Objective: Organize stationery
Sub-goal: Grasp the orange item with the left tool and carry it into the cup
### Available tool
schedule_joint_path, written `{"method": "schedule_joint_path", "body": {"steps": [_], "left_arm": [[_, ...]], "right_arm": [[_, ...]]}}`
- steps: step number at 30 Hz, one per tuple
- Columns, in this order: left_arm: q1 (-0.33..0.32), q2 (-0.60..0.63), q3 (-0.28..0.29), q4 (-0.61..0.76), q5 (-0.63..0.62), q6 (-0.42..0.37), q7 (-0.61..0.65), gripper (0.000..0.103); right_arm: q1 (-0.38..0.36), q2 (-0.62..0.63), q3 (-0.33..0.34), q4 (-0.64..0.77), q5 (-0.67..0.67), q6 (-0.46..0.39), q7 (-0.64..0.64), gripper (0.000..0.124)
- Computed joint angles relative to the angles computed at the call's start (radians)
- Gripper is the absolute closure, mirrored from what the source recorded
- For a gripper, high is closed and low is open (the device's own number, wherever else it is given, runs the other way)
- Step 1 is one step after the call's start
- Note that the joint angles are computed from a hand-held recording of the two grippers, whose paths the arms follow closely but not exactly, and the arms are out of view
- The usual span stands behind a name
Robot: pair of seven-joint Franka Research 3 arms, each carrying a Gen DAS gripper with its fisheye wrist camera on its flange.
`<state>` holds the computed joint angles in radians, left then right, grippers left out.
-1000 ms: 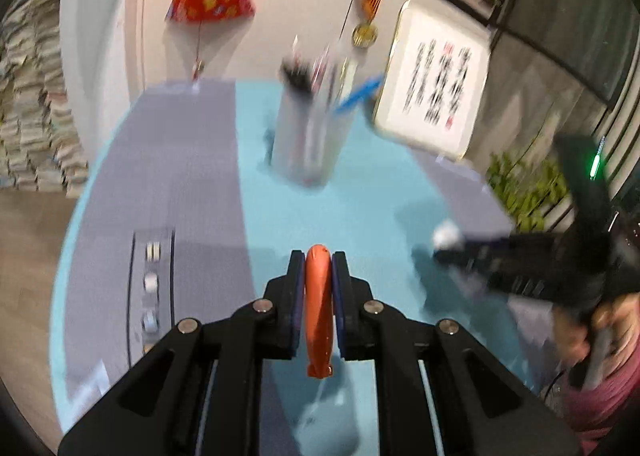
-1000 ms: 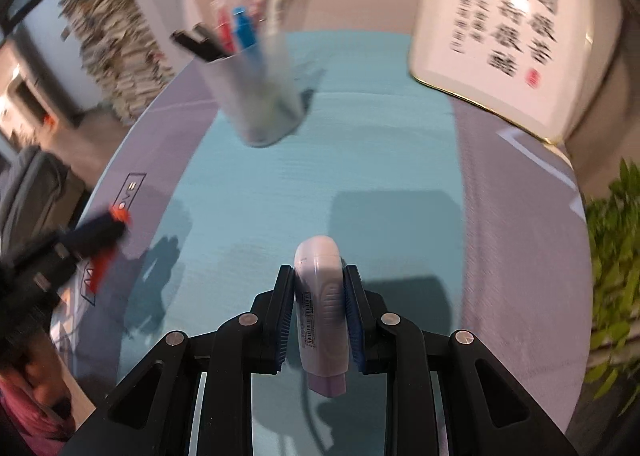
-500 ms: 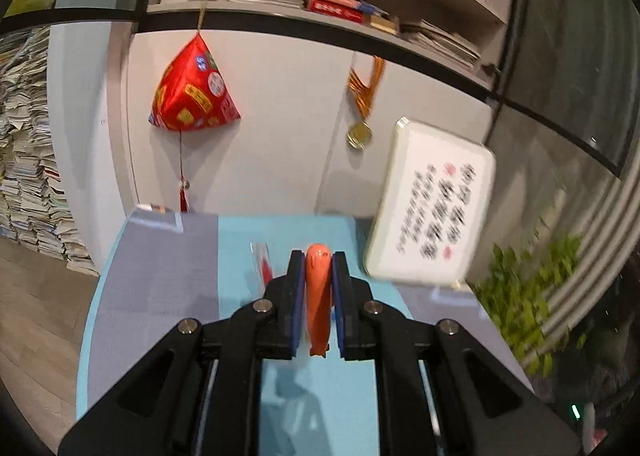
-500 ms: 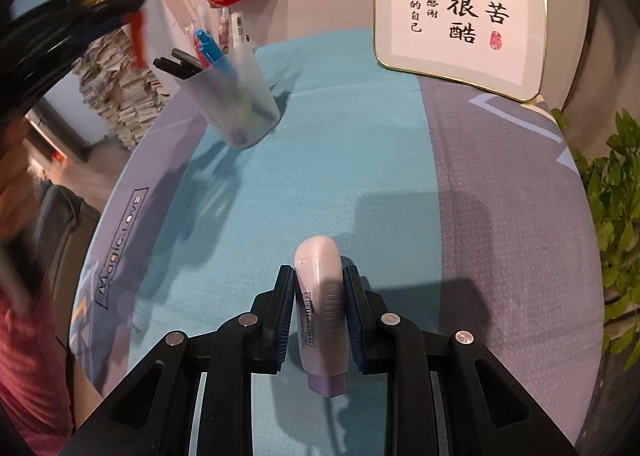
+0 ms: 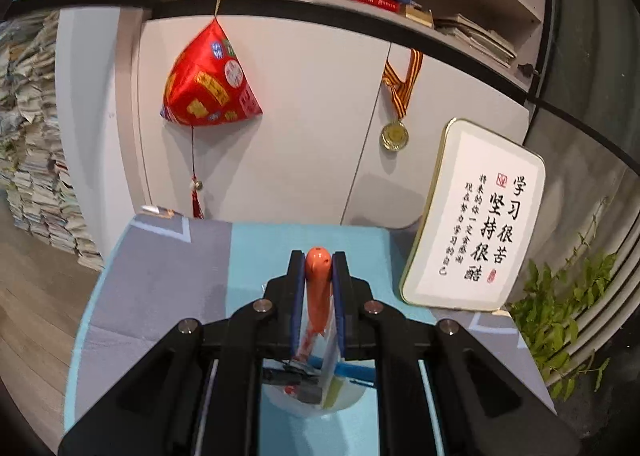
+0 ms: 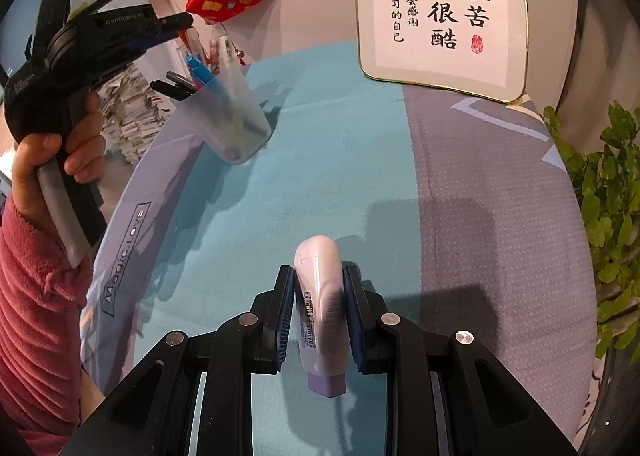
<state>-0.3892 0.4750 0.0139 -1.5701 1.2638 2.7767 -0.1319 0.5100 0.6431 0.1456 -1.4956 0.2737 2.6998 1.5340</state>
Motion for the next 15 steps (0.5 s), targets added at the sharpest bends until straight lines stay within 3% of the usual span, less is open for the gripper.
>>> {"method": "schedule_joint_path", "body": {"steps": [8, 12, 15], "left_arm": [[0.017, 0.008, 0.014, -0.007, -0.02, 0.097, -0.064, 0.091], [0.013, -0.002, 0.018, -0.02, -0.023, 0.109, -0.056, 0.092], [0.025, -0.012, 0.004, -0.035, -0.065, 0.121, -0.013, 0.075]], "right_arm": [[0.003, 0.003, 0.001, 0.007, 0.001, -0.015, -0.01, 0.098], [0.007, 0.0, -0.002, 0.006, -0.003, -0.01, -0.005, 0.098], [0.01, 0.002, -0.003, 0.01, -0.007, -0.011, -0.003, 0.098]]}}
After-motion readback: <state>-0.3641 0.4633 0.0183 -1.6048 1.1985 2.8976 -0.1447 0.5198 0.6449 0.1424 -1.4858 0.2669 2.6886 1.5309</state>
